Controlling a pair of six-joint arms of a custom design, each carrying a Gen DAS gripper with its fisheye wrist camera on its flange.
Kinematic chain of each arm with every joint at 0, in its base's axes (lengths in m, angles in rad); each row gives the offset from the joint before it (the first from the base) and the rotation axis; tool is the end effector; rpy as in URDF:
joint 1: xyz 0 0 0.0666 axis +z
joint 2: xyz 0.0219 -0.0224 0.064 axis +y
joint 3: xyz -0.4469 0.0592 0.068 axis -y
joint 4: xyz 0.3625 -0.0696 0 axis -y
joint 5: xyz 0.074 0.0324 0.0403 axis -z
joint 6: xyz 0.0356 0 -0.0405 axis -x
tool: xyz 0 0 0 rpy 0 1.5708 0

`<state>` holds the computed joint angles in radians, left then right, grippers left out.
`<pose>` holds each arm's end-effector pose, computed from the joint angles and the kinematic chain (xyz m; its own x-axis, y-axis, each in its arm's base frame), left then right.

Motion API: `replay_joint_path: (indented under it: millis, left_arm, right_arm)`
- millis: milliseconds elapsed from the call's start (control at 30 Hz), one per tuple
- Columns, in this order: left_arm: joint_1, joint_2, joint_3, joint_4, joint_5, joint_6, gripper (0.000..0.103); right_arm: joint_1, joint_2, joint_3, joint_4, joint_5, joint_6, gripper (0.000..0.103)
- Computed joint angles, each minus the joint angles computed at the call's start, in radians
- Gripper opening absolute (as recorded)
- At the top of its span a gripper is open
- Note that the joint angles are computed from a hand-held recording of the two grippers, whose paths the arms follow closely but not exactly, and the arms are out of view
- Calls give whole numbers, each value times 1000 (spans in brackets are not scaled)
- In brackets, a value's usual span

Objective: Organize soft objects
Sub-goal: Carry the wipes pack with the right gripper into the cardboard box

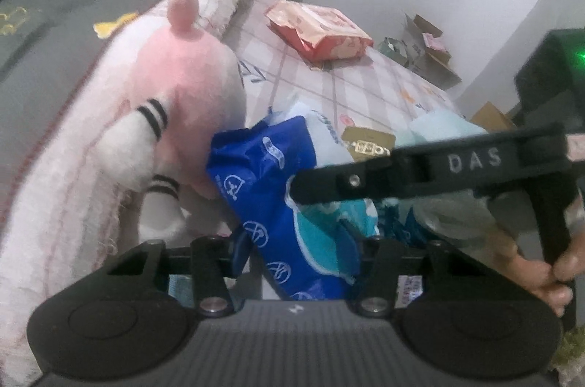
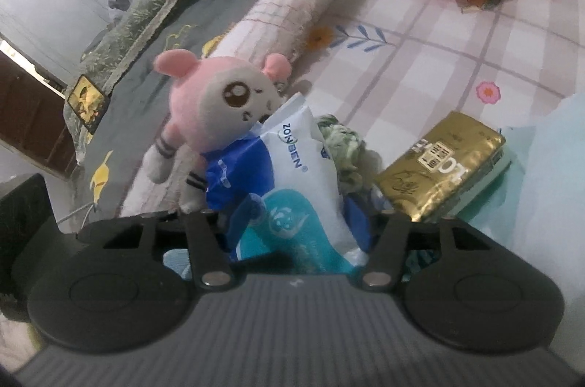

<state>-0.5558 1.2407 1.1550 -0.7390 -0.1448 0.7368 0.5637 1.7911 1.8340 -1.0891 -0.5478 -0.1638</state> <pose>0.3224 -0.1946 0.4640 -0.7569 -0.3126 -0.5739 -0.0941 0.9212 -0.3776 0.4976 0.3360 0.4769 -0.8322 -0.3613 -0.4206 -0.5483 0.6498 0.5264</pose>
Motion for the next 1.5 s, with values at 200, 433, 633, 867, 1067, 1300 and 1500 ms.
replay_joint_path:
  millis: [200, 433, 633, 867, 1067, 1300, 1500]
  left_arm:
    - [-35, -35, 26, -34, -99, -5, 50]
    - [-95, -72, 89, -74, -240, -25, 50]
    - [-183, -80, 161, -108, -360, -28, 51]
    - [-293, -33, 274, -114, -445, -102, 51]
    - [-332, 95, 459, -108, -362, -222, 52]
    - [-340, 347, 767, -193, -118, -306, 53]
    - [-342, 554, 984, -363, 23, -309, 53]
  right_arm:
    - [16, -59, -26, 61, 23, -9, 51]
    - [32, -147, -56, 163, 46, -42, 50]
    - [25, -234, -87, 213, 63, -74, 50]
    - [-35, -355, -143, 242, 89, -110, 50]
    - [-187, -465, -178, 224, 100, -141, 50]
    - [-482, -518, -206, 89, 4, -162, 50]
    - [-691, -479, -270, -56, -121, -107, 50]
